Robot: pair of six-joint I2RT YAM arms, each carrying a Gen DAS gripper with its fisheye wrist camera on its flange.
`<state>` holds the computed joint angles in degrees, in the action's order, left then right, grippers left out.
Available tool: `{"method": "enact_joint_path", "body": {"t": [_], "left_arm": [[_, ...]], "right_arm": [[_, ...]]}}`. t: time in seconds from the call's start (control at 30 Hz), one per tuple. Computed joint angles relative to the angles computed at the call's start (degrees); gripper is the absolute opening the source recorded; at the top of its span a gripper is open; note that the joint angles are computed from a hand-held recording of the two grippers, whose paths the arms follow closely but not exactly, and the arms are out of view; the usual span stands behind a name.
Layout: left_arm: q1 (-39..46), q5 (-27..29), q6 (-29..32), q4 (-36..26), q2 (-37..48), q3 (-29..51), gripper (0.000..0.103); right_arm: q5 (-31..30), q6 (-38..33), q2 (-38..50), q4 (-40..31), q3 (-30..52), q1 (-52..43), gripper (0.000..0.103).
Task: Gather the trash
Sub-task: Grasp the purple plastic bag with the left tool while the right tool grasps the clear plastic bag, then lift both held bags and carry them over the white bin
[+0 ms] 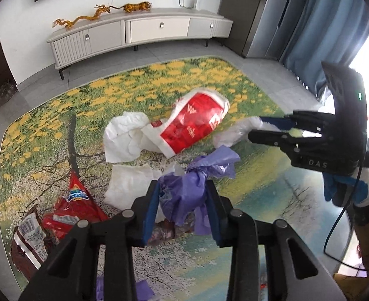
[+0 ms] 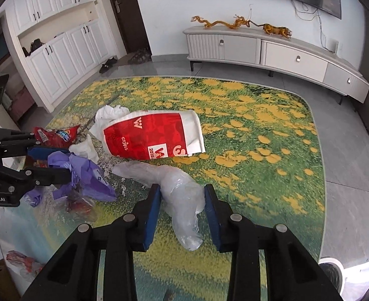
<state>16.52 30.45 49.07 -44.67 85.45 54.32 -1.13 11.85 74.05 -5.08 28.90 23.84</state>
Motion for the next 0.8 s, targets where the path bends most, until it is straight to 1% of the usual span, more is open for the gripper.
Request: {"method": "enact_joint_path", "body": {"t": [0.17,0.47,0.67,0.77,0.8], "left_arm": [[4.2,4.6,1.1,-5.4,-0.8,2.9,0.034],[10.3,8.5,5.3,-13.7,-6.7,5.0,0.033],[12.3,11.1,7.8,-20.4,-12.3,6.3,0.033],[10.7,11.8,7.6,-22.8,-15.9,6.1,0.034],[9.6,11.7,6.8,-23.1,-17.3,5.8,0.033]], "right_arm": [[1.7,1.9,-6.4,-3.8,-0.9,1.7,0.033],[8.0,6.6,-18.6,-12.8,-1.0,9.4,0.033],[14.0,9.9,-29.3,-22.1,-0.2,14.9,0.033],[17.1,11.7,-37.0,-29.0,0.0,16.4,0.033],[18.5,12.6,-40.5,-32.3,0.1,17.1,0.033]]}}
